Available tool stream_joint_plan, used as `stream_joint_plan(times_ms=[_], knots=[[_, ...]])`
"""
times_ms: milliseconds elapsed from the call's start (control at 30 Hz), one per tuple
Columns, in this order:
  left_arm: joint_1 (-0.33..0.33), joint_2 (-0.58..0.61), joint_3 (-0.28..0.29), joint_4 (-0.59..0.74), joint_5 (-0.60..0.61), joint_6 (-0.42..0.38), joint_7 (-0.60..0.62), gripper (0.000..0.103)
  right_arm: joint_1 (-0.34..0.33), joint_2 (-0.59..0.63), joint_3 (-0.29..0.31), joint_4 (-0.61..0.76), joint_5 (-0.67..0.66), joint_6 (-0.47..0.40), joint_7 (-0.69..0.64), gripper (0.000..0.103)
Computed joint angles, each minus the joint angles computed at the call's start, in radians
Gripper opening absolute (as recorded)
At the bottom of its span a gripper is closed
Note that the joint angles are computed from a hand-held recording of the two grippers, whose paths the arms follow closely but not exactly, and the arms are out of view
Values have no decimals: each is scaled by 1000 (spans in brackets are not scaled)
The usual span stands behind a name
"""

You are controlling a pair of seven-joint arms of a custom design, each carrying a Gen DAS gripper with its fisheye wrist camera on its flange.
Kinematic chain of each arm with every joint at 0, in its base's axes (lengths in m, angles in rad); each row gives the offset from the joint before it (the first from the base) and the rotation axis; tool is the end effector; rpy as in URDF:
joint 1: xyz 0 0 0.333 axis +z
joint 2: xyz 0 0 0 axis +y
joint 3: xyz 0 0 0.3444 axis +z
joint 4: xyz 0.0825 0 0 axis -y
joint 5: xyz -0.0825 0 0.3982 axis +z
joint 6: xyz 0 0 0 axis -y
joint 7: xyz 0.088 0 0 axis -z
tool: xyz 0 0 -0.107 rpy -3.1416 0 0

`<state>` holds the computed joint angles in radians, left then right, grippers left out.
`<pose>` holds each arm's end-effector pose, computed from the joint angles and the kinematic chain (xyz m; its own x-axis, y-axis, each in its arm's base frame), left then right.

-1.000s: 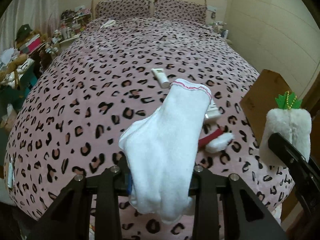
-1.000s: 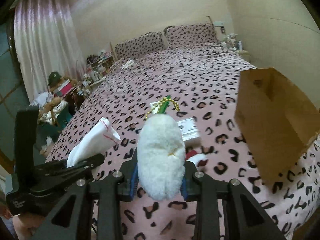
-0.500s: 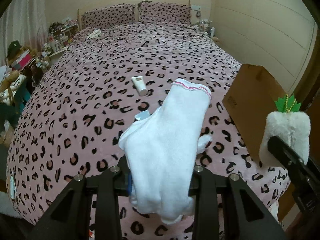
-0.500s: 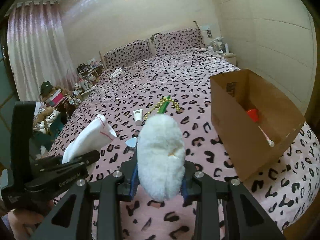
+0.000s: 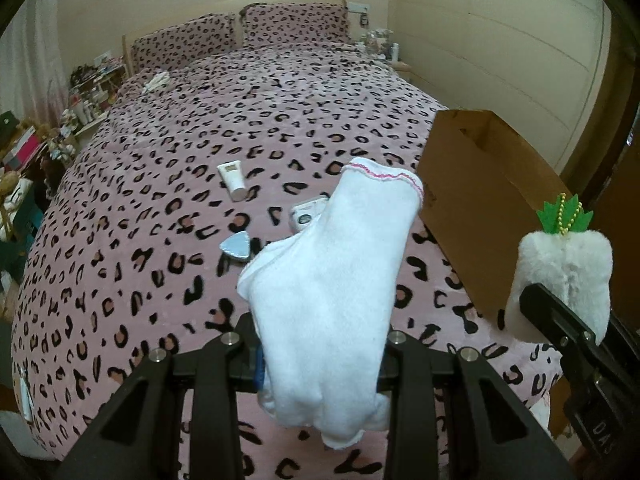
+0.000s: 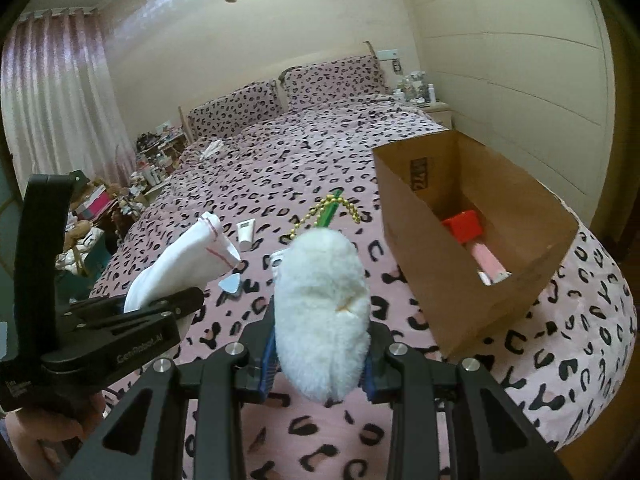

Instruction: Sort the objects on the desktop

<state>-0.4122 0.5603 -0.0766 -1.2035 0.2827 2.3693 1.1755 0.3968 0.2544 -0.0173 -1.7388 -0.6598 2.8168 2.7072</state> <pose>0.7096 -0.3533 0.5488 -0.2072 -0.9783 -0.0047 -0.7836 0.1688 -0.5979 0.6363 0.2877 0.5399 -0.0863 -0.9612 -0.2619 -0.6194 0.2576 -0.7416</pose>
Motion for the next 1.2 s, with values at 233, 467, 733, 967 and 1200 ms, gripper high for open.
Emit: stream_joint_plan(times_ms=[233, 467, 733, 967, 1200], knots=[[-16, 51, -11, 83, -16, -33, 42, 34, -4, -20, -9, -39, -19, -8, 36, 33], [-36, 105, -13, 168, -33, -71, 82, 34, -22, -51, -13, -83, -45, -9, 84, 33], [-59, 158, -18, 250, -57, -102, 122, 34, -48, -88, -5, -119, -97, -13, 136, 33], [-76, 196, -16, 315, -69, -129, 147, 34, -68, -109, 5, -139, -125, -21, 158, 32], [-86, 256, -17, 425, -88, -173, 174, 34, -82, -118, 10, -140, -145, -37, 171, 32]])
